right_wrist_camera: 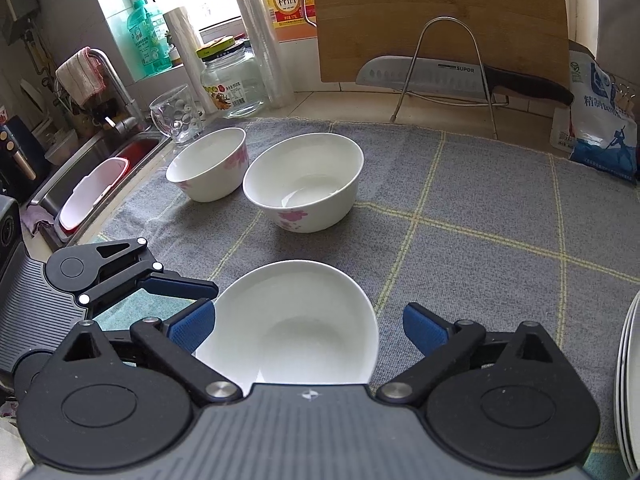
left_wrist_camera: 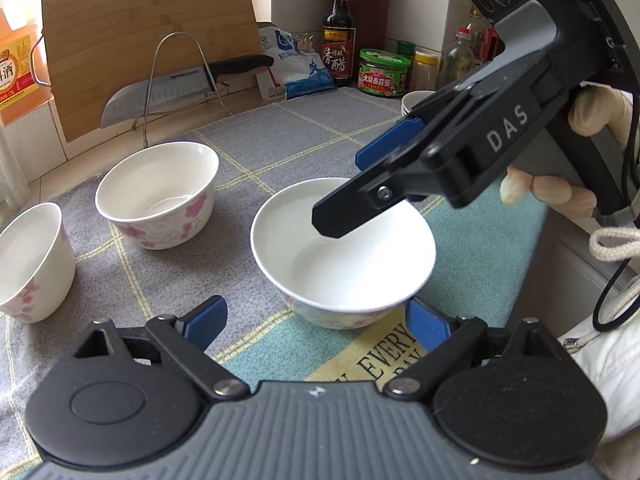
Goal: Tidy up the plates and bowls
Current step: 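Lower the bowl onto the towel and open the right tool, then move the right tool to another white bowl and grasp its rim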
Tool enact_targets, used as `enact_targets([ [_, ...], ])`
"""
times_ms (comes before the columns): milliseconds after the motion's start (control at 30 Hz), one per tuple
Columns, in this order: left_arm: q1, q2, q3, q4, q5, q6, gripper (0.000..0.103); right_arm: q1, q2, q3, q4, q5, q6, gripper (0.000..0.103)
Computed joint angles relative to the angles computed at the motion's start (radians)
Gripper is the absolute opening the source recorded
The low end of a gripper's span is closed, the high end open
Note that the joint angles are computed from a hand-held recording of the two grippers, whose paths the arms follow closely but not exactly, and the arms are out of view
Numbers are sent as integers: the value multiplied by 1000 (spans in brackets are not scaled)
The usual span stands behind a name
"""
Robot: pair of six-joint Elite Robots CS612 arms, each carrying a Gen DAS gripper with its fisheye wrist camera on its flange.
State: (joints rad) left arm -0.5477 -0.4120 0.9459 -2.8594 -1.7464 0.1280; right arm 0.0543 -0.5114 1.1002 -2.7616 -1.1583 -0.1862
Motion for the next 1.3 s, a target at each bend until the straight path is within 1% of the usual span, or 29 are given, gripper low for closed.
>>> enact_targets([
  [167, 7, -40, 68, -20, 48, -23, 96, 1, 7, -17, -7, 5, -14, 103],
  [267, 10, -50, 86, -36, 105, -52, 96, 2, 14, -32, -9, 8, -19, 103],
  [367, 14, -42, 75, -45, 161, -113, 96, 4, 21, -48, -9, 7, -22, 103],
  [467, 22, -27, 52, -63, 184, -183, 96, 8, 27, -63, -8, -6, -27, 103],
  [533, 24, -13, 29, -66, 207, -214, 96, 12, 31, -74, -7, -21, -34, 103],
  [633, 25, 7, -2, -71, 235, -237, 96, 14, 36, -87, -3, -32, -44, 103],
  [800, 24, 43, -64, -61, 245, -246, 96, 18, 45, -116, 16, -53, -62, 103],
  [900, 23, 62, -98, -50, 237, -252, 95, 20, 53, -135, 27, -63, -72, 103],
  [1167, 18, 116, -197, -16, 231, -242, 95, 20, 90, -212, 85, -60, -93, 103],
  [1300, 17, 140, -243, -1, 233, -241, 95, 19, 116, -268, 130, -53, -105, 103],
])
